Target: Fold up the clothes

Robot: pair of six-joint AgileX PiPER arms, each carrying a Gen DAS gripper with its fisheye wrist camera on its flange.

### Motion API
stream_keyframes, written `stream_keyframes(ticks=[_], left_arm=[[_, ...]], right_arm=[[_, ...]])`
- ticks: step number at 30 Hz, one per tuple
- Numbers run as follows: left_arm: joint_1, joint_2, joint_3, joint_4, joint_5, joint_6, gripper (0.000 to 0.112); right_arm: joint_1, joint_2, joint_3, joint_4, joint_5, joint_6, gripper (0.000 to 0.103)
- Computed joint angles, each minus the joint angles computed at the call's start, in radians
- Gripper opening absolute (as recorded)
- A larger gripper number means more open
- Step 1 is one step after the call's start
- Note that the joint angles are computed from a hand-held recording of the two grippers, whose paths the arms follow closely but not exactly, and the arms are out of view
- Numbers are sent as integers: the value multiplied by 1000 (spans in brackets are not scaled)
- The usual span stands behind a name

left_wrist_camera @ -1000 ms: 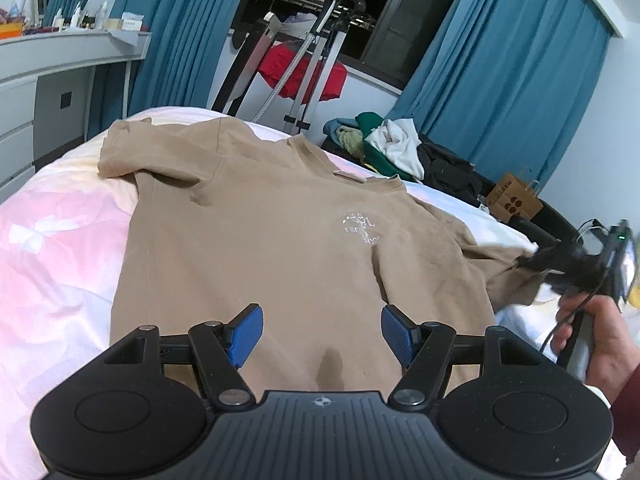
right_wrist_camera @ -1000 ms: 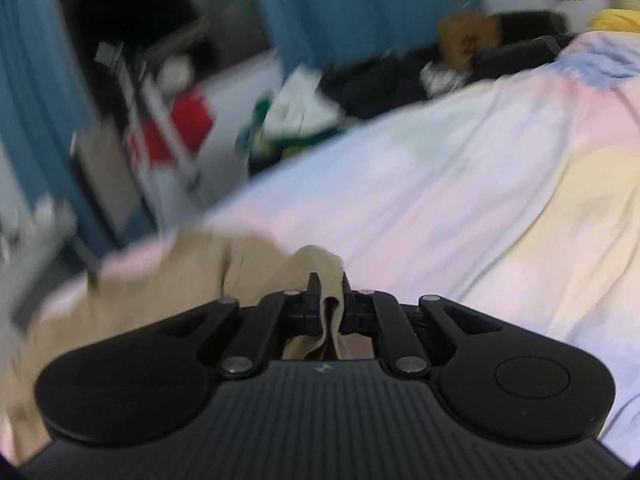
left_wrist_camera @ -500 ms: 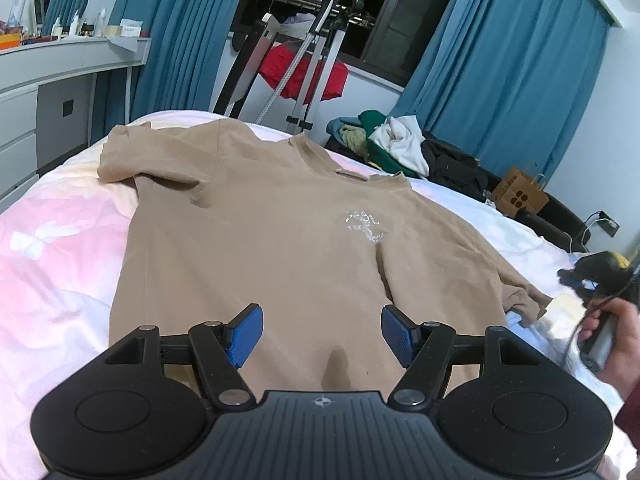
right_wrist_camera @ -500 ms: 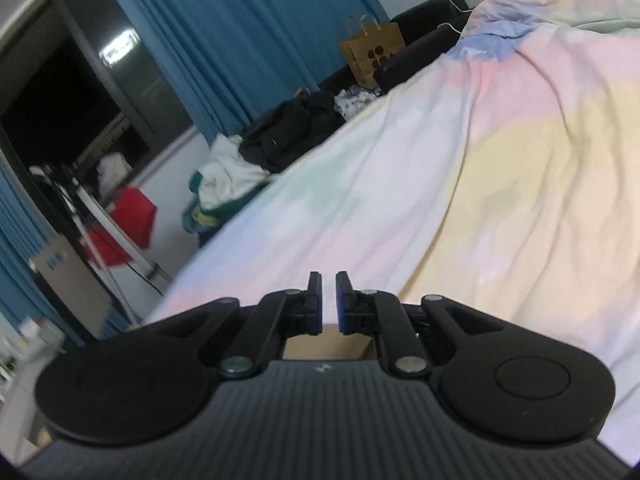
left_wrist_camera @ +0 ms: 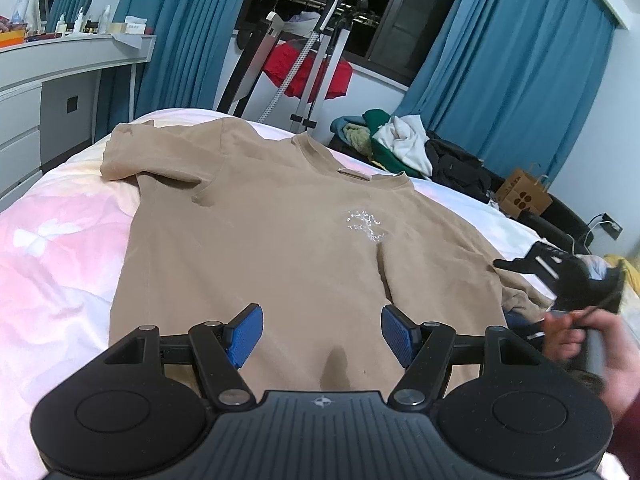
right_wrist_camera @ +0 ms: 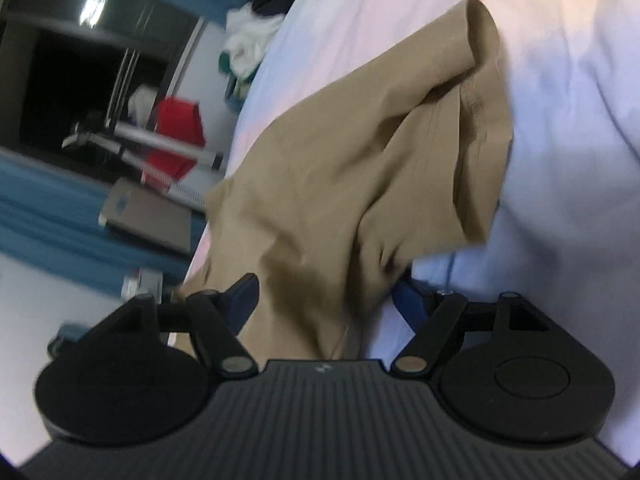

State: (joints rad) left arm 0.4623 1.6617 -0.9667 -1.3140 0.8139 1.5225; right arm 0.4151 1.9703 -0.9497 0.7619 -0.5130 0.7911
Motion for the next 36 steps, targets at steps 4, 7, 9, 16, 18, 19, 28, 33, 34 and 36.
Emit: stream_keyframes(ticks=[4, 7, 9, 16, 18, 19, 28, 33, 34, 36], left_arm=[[-6, 19, -11, 4, -4, -14, 68], [-10, 35, -20, -3, -5, -14, 68], [-13, 45, -22, -14, -13, -7, 68], [-26, 100, -64, 14, -18, -65, 68], [-25, 104, -68, 20, -11, -75, 68], [-24, 105, -70, 22, -8, -77, 68], [-39, 97, -60, 39, -42, -75, 68], [-55, 88, -48, 31, -75, -34, 68], [-55, 85, -45, 27, -76, -23, 68], [-52, 80, -43, 32, -70, -16, 68]], right_arm=[[28, 71, -89, 246, -122, -219, 76], [-10, 115, -184, 435, -129, -445, 66], [-35, 148, -254, 554, -149, -590, 44], [-97, 161, -377, 651, -166, -947, 8], [-86, 137, -373, 544, -238, -1003, 8], [-85, 122, -359, 504, -267, -1023, 8], [-237, 142, -216, 415, -49, -833, 12], [-245, 54, -120, 319, 24, -783, 55], [-231, 23, -114, 386, 34, -883, 62], [-184, -53, -77, 523, 20, -1083, 68]])
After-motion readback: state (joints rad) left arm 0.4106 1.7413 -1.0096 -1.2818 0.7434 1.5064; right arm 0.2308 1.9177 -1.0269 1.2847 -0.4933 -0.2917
